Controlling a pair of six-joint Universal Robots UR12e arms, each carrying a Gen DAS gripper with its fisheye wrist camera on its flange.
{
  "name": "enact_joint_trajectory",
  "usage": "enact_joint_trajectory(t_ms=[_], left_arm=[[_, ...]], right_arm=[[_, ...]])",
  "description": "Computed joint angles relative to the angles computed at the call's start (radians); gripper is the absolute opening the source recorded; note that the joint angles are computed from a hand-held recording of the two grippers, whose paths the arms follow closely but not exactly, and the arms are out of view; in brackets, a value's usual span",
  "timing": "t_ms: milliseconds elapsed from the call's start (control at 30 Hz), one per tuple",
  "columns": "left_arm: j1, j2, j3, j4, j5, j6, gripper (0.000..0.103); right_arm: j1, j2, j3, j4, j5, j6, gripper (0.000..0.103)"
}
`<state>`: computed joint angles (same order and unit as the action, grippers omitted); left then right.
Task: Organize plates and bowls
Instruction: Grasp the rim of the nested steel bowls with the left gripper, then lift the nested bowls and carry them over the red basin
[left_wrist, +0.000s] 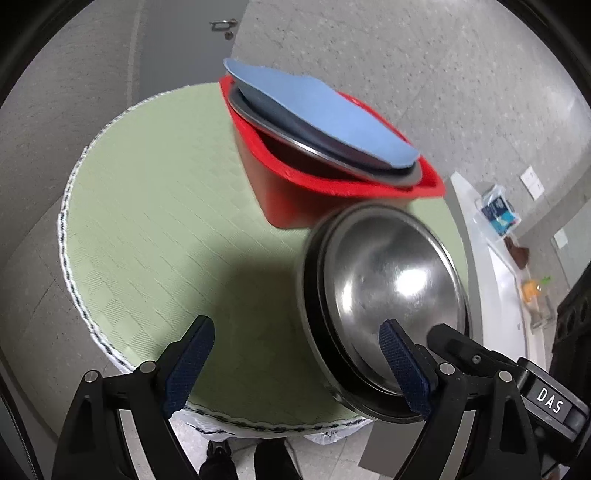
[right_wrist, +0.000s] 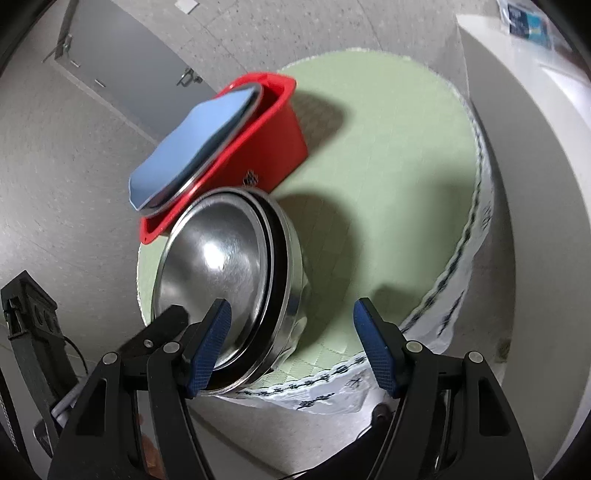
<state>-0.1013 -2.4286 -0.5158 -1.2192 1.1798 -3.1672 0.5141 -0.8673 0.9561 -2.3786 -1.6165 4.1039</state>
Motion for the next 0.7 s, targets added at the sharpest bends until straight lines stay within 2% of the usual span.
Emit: enact_joint_trajectory(t_ms=[133, 233, 300, 367, 400, 467, 500, 567, 700], left_arm=[[0.002, -0.036, 0.063, -0.054, -0.012, -0.009, 0.086], [0.003, -0.057, 0.101, -0.087, -0.025, 0.005, 0.078], [0.003, -0.089, 0.163, -0.133, -0.052, 0.026, 0.061], [0.004, -0.11, 0.202, -0.159, -0.073, 0.052, 0.051], [0.005, -0.122, 0.226, -0.168, -0.084, 0.063, 0.044], [0.005, -0.143, 0.267, -0.187, -0.082, 0.077, 0.043], [0.006, -0.134, 0.247, -0.173, -0.084, 0.073, 0.043], [0.008, -0.148, 0.273, -0.19, -0.09, 0.078, 0.043], [0.011, -0.115, 0.216, -0.158, -0.107, 0.091, 0.043]], right_arm=[[-0.003, 0.008, 0.004, -0.024, 0.024, 0.02, 0.07], [-0.005, 0.015, -0.001, -0.035, 0.044, 0.024, 0.067], [-0.007, 0.02, -0.001, -0.045, 0.063, 0.031, 0.061], [-0.011, 0.026, -0.001, -0.064, 0.094, 0.033, 0.047], [-0.011, 0.029, -0.003, -0.069, 0.105, 0.031, 0.047], [-0.008, 0.032, -0.009, -0.06, 0.096, 0.028, 0.047], [-0.007, 0.033, -0.013, -0.056, 0.095, 0.028, 0.047], [-0.004, 0.034, -0.013, -0.057, 0.089, 0.033, 0.047], [0.002, 0.019, 0.004, -0.061, 0.071, 0.032, 0.047]])
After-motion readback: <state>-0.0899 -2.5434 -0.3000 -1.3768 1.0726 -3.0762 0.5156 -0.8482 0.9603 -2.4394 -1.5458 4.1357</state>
